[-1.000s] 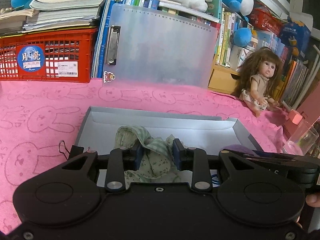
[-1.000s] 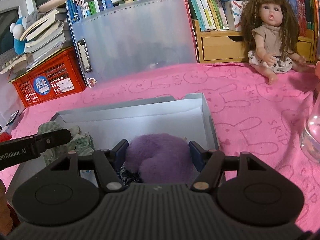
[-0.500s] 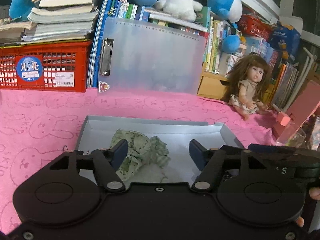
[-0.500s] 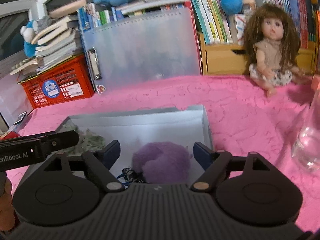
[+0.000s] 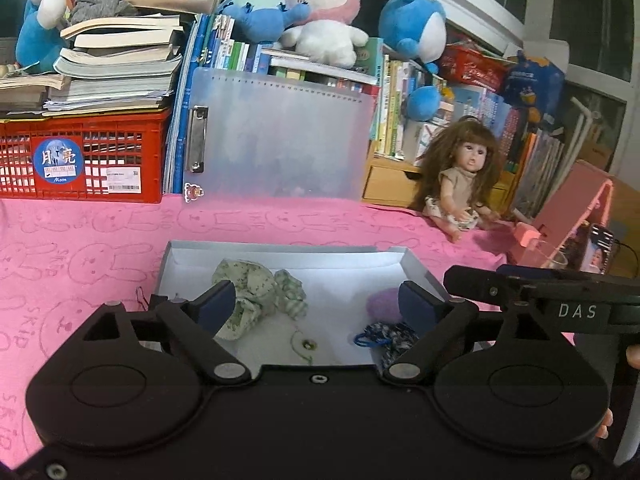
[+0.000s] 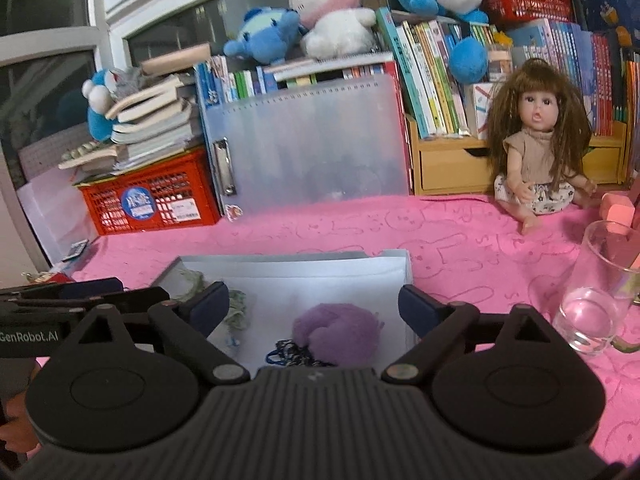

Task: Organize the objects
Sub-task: 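Lower the purple plush into the tray and open right gripper, then move left gripper to the black round puck while right gripper approaches the yellow-red chicken toy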

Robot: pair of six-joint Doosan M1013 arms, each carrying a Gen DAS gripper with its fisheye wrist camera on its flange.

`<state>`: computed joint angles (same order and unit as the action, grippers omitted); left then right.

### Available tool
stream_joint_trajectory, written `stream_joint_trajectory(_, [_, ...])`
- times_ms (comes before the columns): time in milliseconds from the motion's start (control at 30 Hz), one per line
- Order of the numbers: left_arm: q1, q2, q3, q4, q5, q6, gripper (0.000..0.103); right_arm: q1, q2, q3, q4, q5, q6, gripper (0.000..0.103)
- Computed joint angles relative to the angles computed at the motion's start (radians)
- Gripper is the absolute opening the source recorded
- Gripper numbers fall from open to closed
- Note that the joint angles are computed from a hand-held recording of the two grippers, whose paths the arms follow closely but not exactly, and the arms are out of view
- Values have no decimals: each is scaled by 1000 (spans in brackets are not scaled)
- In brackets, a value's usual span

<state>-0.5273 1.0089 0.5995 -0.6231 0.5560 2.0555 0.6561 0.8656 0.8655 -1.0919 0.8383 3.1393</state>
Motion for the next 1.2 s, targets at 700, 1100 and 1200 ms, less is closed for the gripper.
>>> stream_joint_trajectory(700, [8, -164, 340, -273, -135, 364, 93, 59, -30, 92, -94, 21, 83, 102])
stream_joint_trajectory(1100, [17, -205, 446, -313, -173, 427, 93, 88, -30, 120, -64, 80, 52, 103])
stream_joint_trajectory(1200, [19, -216, 475, -321, -182, 434, 93, 92, -29, 126, -42, 92, 44, 103])
